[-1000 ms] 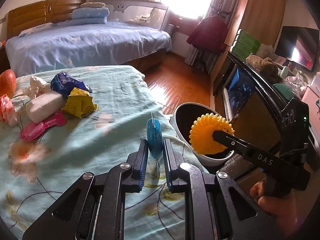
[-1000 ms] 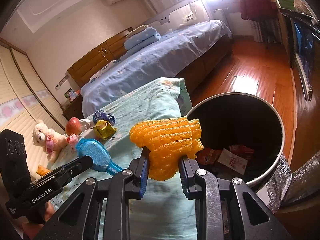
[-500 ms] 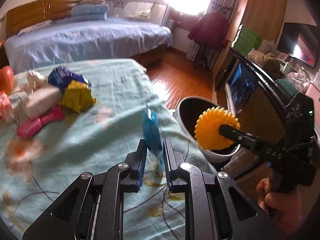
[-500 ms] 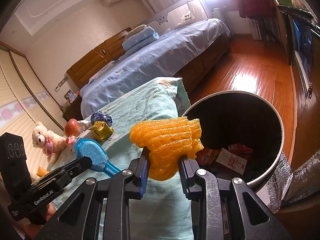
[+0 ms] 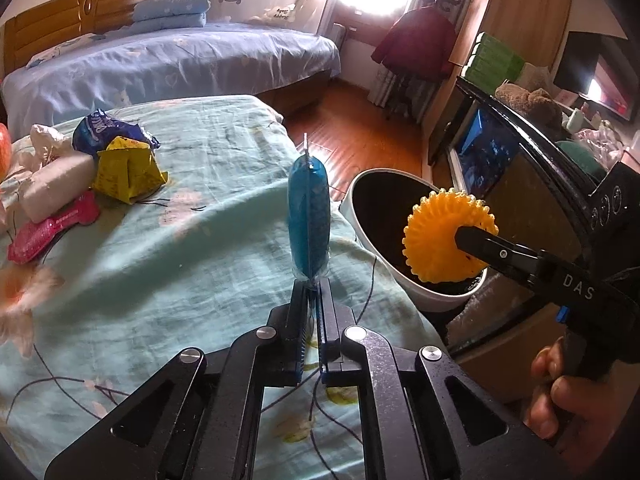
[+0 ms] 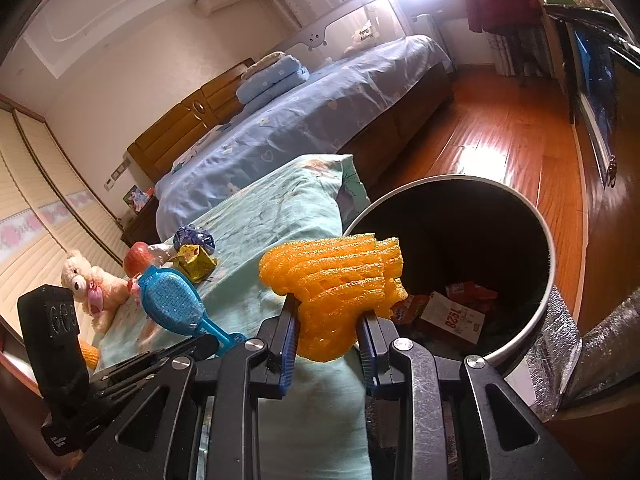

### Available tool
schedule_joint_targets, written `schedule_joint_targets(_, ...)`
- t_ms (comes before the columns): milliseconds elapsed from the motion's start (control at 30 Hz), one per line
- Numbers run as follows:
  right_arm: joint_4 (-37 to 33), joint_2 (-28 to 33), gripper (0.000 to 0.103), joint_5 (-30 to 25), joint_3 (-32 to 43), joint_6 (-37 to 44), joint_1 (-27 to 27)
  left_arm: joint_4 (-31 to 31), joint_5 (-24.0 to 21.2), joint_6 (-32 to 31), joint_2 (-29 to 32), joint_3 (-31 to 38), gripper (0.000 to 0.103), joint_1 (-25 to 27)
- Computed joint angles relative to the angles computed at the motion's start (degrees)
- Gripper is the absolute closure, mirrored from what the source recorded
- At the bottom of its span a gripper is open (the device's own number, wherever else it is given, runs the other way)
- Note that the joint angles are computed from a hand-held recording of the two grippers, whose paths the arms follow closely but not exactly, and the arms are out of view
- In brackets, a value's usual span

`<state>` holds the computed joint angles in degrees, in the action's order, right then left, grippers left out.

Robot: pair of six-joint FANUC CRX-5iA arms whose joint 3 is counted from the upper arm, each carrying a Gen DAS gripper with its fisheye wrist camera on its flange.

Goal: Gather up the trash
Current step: 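Carry the blue bottle and yellow foam with both tools over the trash bin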

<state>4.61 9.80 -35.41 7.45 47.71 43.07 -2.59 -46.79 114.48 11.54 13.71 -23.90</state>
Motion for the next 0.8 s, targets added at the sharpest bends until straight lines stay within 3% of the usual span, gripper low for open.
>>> schedule_joint_targets(800, 3.9, 0.0, 0.076, -0.8, -1.7, -2.1, -2.5, 2.4, -4.5, -5.2, 9.3, 13.3, 0.099, -2.3)
